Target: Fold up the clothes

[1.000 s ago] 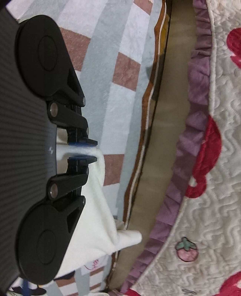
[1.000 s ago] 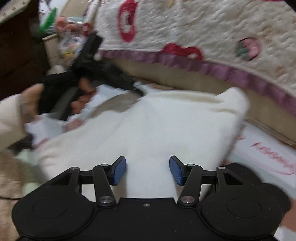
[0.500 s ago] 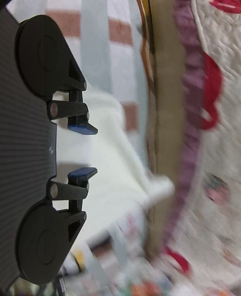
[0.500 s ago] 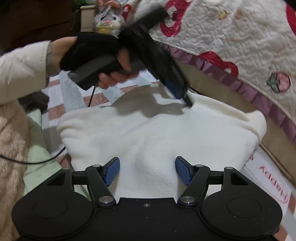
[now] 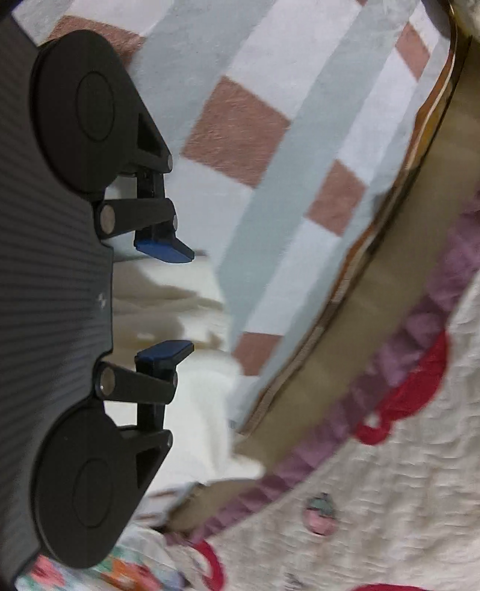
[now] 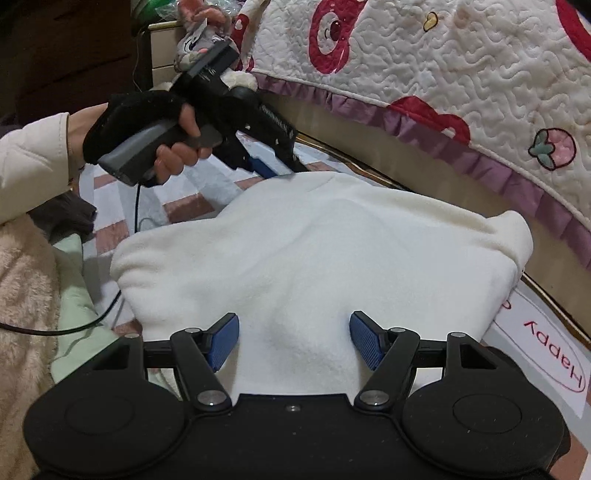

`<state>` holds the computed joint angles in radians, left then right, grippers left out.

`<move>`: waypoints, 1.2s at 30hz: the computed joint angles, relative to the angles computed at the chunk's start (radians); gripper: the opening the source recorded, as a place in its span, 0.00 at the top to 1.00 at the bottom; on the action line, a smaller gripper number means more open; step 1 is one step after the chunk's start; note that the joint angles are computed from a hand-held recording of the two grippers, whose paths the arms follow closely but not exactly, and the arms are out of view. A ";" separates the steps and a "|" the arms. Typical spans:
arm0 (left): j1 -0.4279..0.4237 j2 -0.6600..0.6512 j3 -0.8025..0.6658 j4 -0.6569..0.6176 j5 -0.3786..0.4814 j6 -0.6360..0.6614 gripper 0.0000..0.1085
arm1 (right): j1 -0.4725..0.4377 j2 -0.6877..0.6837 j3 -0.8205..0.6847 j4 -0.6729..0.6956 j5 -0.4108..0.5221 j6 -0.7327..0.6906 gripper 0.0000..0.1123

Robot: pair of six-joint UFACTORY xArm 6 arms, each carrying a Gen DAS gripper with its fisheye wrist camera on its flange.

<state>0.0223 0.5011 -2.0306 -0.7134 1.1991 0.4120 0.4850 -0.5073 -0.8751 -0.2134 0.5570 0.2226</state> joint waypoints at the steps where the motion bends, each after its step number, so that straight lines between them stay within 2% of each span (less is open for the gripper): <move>1: -0.006 -0.004 0.012 -0.007 -0.003 0.004 0.53 | 0.004 0.004 -0.003 -0.016 0.000 0.010 0.35; 3: -0.008 0.003 0.018 -0.052 0.011 -0.014 0.52 | 0.009 0.010 -0.007 -0.040 0.003 0.033 0.35; 4: -0.007 -0.001 0.035 -0.082 0.008 -0.018 0.57 | 0.011 0.012 -0.009 -0.050 0.004 0.044 0.35; 5: -0.010 -0.004 0.051 -0.100 -0.014 -0.013 0.64 | 0.012 0.013 -0.009 -0.058 0.004 0.055 0.35; 6: -0.021 -0.011 0.069 -0.087 -0.048 0.016 0.89 | 0.014 0.012 -0.008 -0.058 0.001 0.058 0.35; 7: -0.032 -0.020 0.088 -0.066 -0.086 0.051 0.89 | 0.015 0.009 -0.009 -0.041 -0.007 0.039 0.35; 11: -0.026 -0.023 0.092 -0.063 -0.111 0.037 0.92 | 0.008 0.002 -0.022 0.060 -0.043 -0.053 0.37; 13: -0.051 -0.067 0.151 0.062 -0.247 0.056 1.00 | -0.013 0.009 -0.035 0.129 -0.077 -0.073 0.37; 14: -0.062 -0.080 0.172 0.138 -0.308 0.060 1.00 | -0.024 0.017 -0.040 0.166 -0.097 -0.077 0.37; 16: -0.050 -0.090 0.175 0.162 -0.315 0.024 1.00 | -0.030 0.046 -0.041 0.274 -0.135 -0.131 0.37; 17: -0.036 -0.099 0.170 0.112 -0.286 0.038 0.99 | -0.026 0.068 -0.042 0.293 -0.141 -0.141 0.37; 18: -0.018 -0.114 0.177 0.026 -0.256 0.076 0.97 | -0.019 0.090 -0.044 0.309 -0.142 -0.154 0.41; 19: 0.000 -0.127 0.178 -0.046 -0.221 0.101 0.97 | -0.008 0.109 -0.046 0.319 -0.133 -0.168 0.50; 20: 0.004 -0.161 0.214 -0.080 -0.213 0.135 0.96 | 0.006 0.116 -0.039 0.337 -0.137 -0.181 0.50; 22: 0.004 -0.236 0.298 -0.118 -0.188 0.201 0.83 | 0.032 0.117 -0.021 0.381 -0.146 -0.202 0.50; 24: 0.001 -0.304 0.375 -0.132 -0.135 0.251 0.75 | 0.049 0.120 -0.030 0.517 -0.100 -0.306 0.50; 26: -0.002 -0.368 0.443 -0.140 -0.080 0.296 0.73 | 0.062 0.131 -0.050 0.630 -0.023 -0.403 0.50; 28: -0.028 -0.418 0.501 -0.064 -0.095 0.338 0.63 | 0.080 0.127 -0.053 0.621 0.028 -0.427 0.50; 31: -0.070 -0.463 0.565 0.114 -0.160 0.309 0.62 | 0.059 0.076 -0.035 0.680 0.052 -0.448 0.52; 32: -0.065 -0.469 0.575 0.145 -0.164 0.277 0.60 | 0.039 0.047 -0.024 0.715 0.047 -0.448 0.52; 34: -0.051 -0.483 0.598 0.182 -0.196 0.247 0.41 | -0.011 -0.019 0.010 0.748 0.002 -0.401 0.51; 36: -0.046 -0.497 0.616 0.205 -0.236 0.249 0.38 | -0.062 -0.078 0.051 0.720 -0.065 -0.283 0.50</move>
<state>-0.0238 0.0038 -1.4143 -0.5088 0.9632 0.6605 0.4230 -0.5851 -0.8242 0.5065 0.4923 -0.0601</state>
